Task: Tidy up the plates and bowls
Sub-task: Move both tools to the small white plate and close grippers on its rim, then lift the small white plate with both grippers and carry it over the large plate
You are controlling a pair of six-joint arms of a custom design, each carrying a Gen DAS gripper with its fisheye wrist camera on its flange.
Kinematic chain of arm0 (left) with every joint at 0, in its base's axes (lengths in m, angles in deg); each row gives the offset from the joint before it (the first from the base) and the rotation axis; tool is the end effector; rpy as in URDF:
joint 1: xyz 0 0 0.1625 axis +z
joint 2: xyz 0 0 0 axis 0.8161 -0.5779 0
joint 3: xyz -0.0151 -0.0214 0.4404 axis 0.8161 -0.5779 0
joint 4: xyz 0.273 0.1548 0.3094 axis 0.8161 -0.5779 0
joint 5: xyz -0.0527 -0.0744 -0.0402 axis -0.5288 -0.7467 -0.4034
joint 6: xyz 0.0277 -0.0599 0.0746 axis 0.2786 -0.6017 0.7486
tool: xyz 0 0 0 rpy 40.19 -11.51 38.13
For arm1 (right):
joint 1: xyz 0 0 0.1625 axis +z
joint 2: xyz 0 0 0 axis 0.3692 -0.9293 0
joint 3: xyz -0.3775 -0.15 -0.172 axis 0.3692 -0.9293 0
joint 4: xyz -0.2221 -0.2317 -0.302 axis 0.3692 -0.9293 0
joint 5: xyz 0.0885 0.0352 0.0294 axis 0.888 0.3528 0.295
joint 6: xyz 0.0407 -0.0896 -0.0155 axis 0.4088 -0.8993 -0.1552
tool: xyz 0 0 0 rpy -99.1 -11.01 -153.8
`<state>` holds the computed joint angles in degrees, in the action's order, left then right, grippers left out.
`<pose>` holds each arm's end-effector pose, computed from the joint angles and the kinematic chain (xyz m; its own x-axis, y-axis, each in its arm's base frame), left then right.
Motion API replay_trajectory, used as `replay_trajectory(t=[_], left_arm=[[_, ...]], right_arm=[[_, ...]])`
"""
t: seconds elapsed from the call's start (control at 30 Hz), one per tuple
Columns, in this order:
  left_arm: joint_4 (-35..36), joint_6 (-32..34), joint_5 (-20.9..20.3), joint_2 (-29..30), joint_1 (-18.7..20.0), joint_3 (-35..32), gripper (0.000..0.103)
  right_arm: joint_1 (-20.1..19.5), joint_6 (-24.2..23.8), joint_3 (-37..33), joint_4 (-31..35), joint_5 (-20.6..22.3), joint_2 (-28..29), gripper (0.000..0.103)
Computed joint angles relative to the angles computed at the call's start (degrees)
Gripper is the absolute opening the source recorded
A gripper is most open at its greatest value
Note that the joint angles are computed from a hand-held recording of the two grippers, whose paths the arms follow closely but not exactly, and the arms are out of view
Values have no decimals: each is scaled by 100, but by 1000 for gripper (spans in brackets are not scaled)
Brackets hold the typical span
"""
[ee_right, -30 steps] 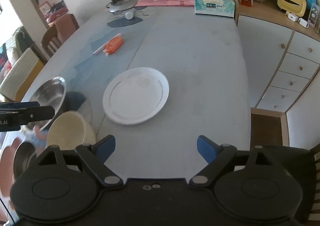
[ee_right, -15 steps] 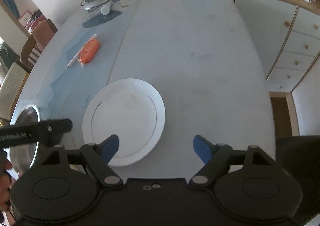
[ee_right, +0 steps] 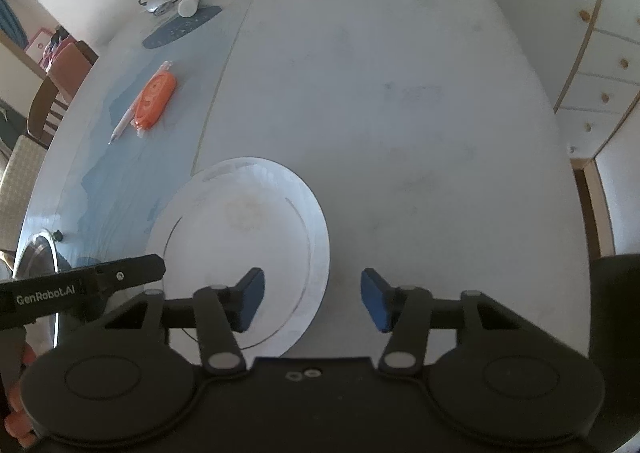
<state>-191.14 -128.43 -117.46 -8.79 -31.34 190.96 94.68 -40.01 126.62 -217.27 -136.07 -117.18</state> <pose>-0.2084 -0.2853 0.1709 -0.8835 0.1251 -0.4514 0.2576 0.9346 -0.2453 0.2075 -0.2528 0.1966 -0.8738 0.0836 0.4790 -0.1250 0.9134 -0.3873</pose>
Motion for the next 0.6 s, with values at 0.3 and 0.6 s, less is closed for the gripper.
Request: replay_trajectory(t=[0.3,0.6], left_arm=[[-170,-50,7,78,112,43,17],[-35,-61,149,76,-24,88,10]], right_arm=[[-215,-5,82,-252,236,-38,21],[-29,21,92,-308,27,53,13]])
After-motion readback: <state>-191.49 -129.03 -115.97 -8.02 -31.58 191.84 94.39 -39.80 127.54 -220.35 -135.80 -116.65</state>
